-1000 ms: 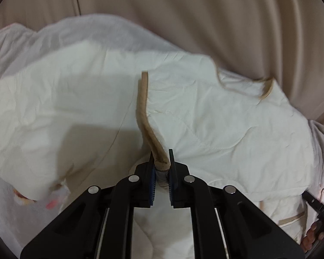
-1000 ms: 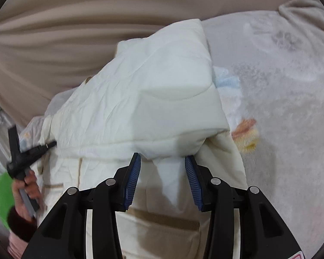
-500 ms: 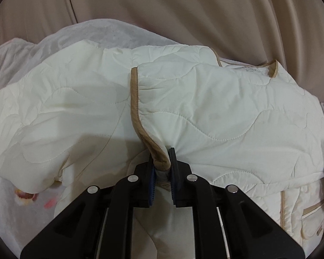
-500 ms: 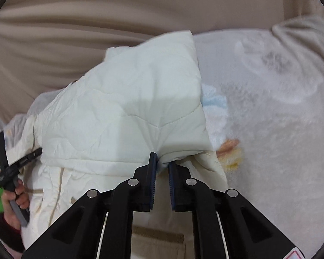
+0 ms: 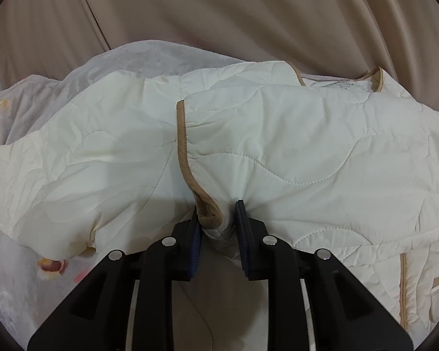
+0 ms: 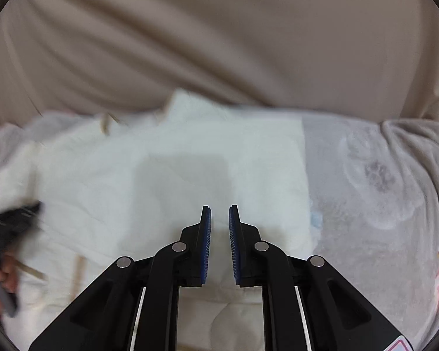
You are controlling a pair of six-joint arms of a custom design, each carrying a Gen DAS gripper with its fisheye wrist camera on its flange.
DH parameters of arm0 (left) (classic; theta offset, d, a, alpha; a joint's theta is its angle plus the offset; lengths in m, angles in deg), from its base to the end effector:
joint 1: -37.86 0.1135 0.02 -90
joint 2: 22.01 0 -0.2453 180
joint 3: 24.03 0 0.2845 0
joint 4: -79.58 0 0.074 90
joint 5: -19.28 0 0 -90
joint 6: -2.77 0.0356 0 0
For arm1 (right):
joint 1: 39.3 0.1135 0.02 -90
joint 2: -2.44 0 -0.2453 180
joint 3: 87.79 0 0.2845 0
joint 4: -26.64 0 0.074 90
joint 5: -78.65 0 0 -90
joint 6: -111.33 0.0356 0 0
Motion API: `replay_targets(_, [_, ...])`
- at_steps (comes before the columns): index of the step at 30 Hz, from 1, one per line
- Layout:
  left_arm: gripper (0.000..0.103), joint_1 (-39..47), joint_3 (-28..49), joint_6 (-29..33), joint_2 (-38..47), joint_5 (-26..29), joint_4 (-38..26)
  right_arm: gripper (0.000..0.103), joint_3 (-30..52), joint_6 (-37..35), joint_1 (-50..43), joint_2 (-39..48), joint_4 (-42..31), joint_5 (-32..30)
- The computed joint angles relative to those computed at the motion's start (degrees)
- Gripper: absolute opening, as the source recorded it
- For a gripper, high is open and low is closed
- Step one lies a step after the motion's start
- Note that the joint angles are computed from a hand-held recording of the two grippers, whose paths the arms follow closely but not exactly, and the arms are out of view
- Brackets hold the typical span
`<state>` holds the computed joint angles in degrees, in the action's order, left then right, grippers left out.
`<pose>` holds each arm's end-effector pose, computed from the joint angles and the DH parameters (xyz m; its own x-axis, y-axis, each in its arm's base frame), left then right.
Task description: Fold large clothes
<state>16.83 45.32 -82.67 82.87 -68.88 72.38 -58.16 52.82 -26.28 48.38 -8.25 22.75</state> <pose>0.3683 -0.1428 0.1109 -0.6011 0.3162 -0.7340 0.4298 0.9022 0.0367 0.1870 0.0228 0.1292 -0.5661 0.3130 -0.7626 0.5294 0.8472 -0.0453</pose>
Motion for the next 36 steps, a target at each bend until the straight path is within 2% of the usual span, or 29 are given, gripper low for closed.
replay_targets(1, [0.023,-0.02,-0.03,0.07,0.03,-0.18,0.06,0.009,-1.0,-1.13,-2.94,4.62,4.33,-1.68])
replay_targets(2, [0.025,-0.14,-0.07,0.23,0.04,-0.38,0.17,0.006,-2.85,-3.03,-5.77,6.37,8.81,-4.4])
replay_targets(3, [0.025,-0.41,-0.33,0.44,-0.05,-1.02,0.5,0.006,-4.1,-2.36,-7.37,5.23,10.05,-5.75])
replay_targets(6, [0.026,-1.31,-0.64,1.14,-0.06,-3.54,1.21,0.009,-4.88,0.28,-6.28,-6.79,1.11,-3.83])
replay_targets(8, [0.027,-1.73,-1.05,1.35,-0.26,-4.73,1.71,0.009,-5.48,-0.37,-5.39,-12.97,-2.14,-2.88])
replay_targets(10, [0.029,-2.05,-1.37,1.48,-0.48,-5.84,2.04,0.01,-5.1,-2.31,-6.32,-8.68,-0.03,-0.53])
replay_targets(11, [0.031,-2.07,-1.43,1.48,-0.57,-6.09,2.11,0.01,-4.41,-3.35,-8.54,-2.21,3.23,-1.3])
replay_targets(12, [0.034,-2.0,-1.55,1.52,-0.71,-5.91,2.23,0.009,-5.07,-5.79,-12.31,1.44,7.26,-5.76])
replay_targets(13, [0.034,-2.18,-2.0,1.43,-0.99,-6.31,2.47,0.008,-4.89,-5.36,-13.2,2.21,7.85,-6.3])
replay_targets(15, [0.035,-2.13,-1.91,1.31,-0.97,-6.52,2.36,0.009,-4.09,-3.93,-11.93,-2.45,3.28,-5.03])
replay_targets(17, [0.036,-1.74,-1.91,1.05,-1.1,-5.9,2.36,0.011,-5.33,-4.48,-12.59,-10.82,0.66,-8.67])
replay_targets(18, [0.037,-1.24,-2.2,0.49,-1.59,-5.1,2.54,0.011,-5.26,-4.65,-12.32,-12.57,0.1,-8.56])
replay_targets(20, [0.04,0.06,-2.17,-1.21,-3.01,-3.27,1.84,0.011,-4.05,-5.83,-13.21,-10.78,1.38,-8.34])
replay_targets(22, [0.041,1.86,-1.33,-2.96,-5.5,0.97,-0.03,0.011,-2.17,-6.91,-15.72,-8.5,3.11,-11.51])
replay_targets(23, [0.045,2.44,-0.53,-3.54,-6.66,2.71,-0.97,0.011,-0.62,-7.49,-17.45,-6.3,4.72,-13.7])
replay_targets(24, [0.055,2.66,0.5,-4.21,-7.5,3.57,-1.75,0.011,1.16,-7.27,-17.78,-3.59,6.81,-14.95])
replay_targets(26, [0.067,2.23,2.93,-5.63,-8.08,4.22,-2.63,0.011,3.83,-7.1,-17.17,0.62,9.65,-15.1])
replay_targets(29, [0.068,-0.18,9.13,-5.23,-2.95,1.41,-5.69,0.011,8.34,-6.57,-17.19,12.19,13.88,-14.17])
replay_targets(32, [0.069,-2.15,17.62,-3.31,7.66,-5.45,-9.39,0.006,9.94,-6.42,-18.61,20.87,16.42,-9.99])
replay_targets(33, [0.07,-2.14,19.39,-3.2,10.82,-7.09,-9.09,0.007,9.83,-7.1,-19.99,21.39,16.72,-8.93])
replay_targets(34, [0.071,-1.58,20.31,-3.73,12.23,-6.27,-9.15,0.007,9.67,-6.77,-20.76,20.17,15.36,-8.38])
replay_targets(36, [0.071,-0.58,20.49,-5.33,12.32,-4.08,-9.23,0.009,6.93,-6.34,-22.88,11.87,12.53,-12.34])
